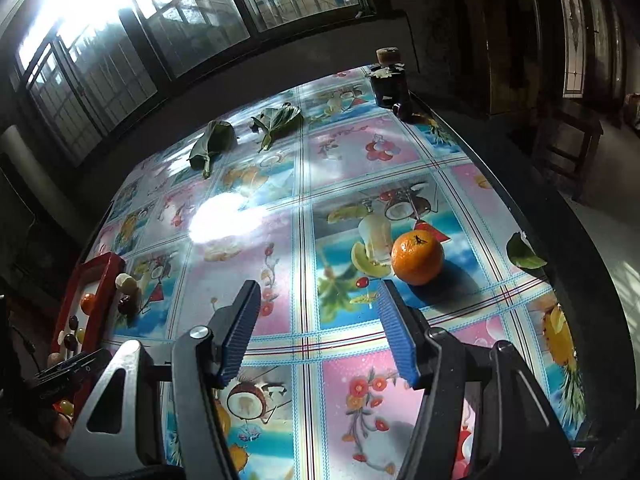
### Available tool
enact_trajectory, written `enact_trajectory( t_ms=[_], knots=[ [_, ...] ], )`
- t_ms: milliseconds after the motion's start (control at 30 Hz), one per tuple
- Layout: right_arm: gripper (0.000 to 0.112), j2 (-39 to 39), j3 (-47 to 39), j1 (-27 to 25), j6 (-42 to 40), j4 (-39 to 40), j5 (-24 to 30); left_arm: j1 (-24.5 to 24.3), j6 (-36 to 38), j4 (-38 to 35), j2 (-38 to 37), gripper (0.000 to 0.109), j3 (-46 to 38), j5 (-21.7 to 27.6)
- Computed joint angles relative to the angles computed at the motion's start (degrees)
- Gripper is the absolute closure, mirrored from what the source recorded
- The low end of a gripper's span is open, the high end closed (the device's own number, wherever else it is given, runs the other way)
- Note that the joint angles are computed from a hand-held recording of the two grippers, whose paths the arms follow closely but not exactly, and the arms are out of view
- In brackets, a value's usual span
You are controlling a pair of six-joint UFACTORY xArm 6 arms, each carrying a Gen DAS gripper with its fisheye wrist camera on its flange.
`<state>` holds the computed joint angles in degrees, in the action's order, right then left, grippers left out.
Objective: Organize fruits
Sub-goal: 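Withdraw both tools toward the last red date and dark red fruit, then grasp the other red date with the left tool while the right tool grasps the dark red fruit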
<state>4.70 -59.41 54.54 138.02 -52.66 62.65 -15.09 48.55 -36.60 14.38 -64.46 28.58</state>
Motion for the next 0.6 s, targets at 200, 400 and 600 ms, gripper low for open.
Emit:
enact_trajectory(
  t_ms=[200, 400, 600],
  knots=[
    [0.051, -6.18, 2.33, -11.18, -11.92, 1.47, 0.52, -1.83, -6.05, 4.17, 5.31, 0.033, -6.44, -0.34],
    [0.050, -9.88, 8.26, -23.85, -19.02, 6.49, -6.21, -3.13, -10.10, 8.35, 8.99, 0.035, -9.66, -0.31],
    [0.051, -4.03, 7.12, -30.25, -29.96, 11.25, -10.17, -3.65, -6.91, 6.91, 9.36, 0.035, -9.55, -0.43]
  ],
)
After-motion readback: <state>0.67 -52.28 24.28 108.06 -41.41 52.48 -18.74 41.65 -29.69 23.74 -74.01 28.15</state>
